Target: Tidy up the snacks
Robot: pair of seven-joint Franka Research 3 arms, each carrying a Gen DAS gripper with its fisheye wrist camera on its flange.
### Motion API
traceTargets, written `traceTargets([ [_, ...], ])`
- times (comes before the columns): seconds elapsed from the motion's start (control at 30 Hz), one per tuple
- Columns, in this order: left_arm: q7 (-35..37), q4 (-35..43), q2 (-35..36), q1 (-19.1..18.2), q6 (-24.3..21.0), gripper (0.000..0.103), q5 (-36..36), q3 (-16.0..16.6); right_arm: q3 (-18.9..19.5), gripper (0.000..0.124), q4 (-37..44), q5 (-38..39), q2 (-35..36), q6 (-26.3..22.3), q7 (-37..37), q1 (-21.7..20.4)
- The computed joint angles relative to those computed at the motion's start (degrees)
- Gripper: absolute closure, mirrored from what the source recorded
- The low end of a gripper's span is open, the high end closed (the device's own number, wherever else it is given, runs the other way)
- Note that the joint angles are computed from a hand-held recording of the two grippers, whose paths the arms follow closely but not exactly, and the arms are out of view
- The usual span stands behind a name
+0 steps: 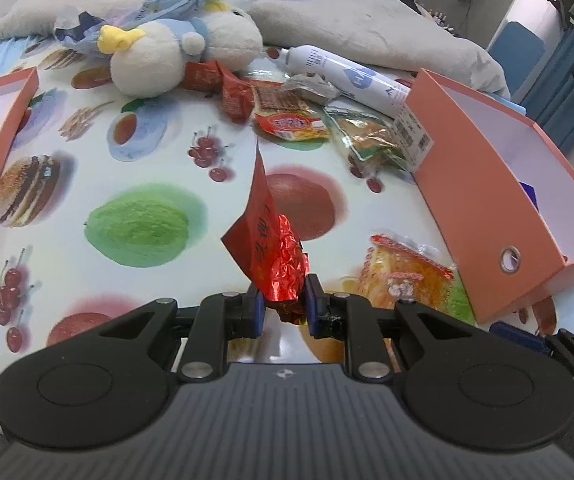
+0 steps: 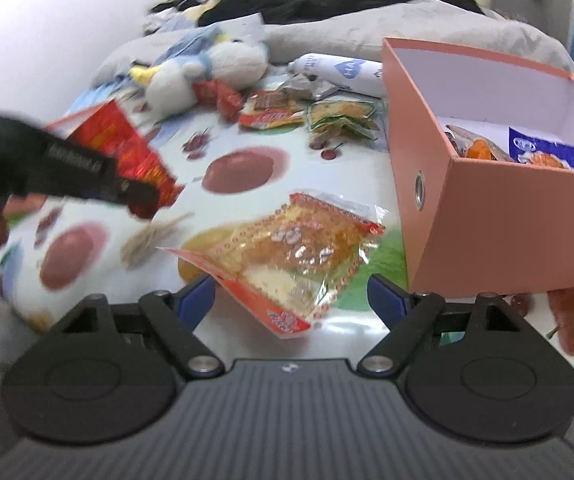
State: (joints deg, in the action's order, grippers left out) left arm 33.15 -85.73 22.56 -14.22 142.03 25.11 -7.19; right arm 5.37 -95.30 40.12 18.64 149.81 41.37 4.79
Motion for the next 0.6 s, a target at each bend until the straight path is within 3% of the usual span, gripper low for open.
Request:
traceTargets([
  [0.23,-1.38,-2.40,-1.63,0.60,0.49,0.080,0.54,0.39,0.82,0.039,3.92,-0.68,2.71,2.56,4.84,1.95],
  [0.37,-1.81,-3.46,-2.29,0.96,0.93,0.080,0.58,0.23,2.05,0.039,4.29,1.06,2.93,4.71,4.00,1.85],
  [0.43,-1.93,-3.88,-2.47,1.07,1.17,0.080,0.61,0.17,1.10,0.039,4.62,-0.90,3.83,7.16,6.93,3.17],
  [0.53,-2.00,-4.25,-2.56,1.28,1.53,0.080,0.42,0.05,-2.56,0.039,6.07,-8.34,6.38,10.01,16.88,6.47],
  [0.6,-1.96,-4.19,-2.45,1.31,1.61,0.080,0.42,0.03,-2.34,0.039,7.05,-10.54,8.05,11.06,19.49,6.29],
])
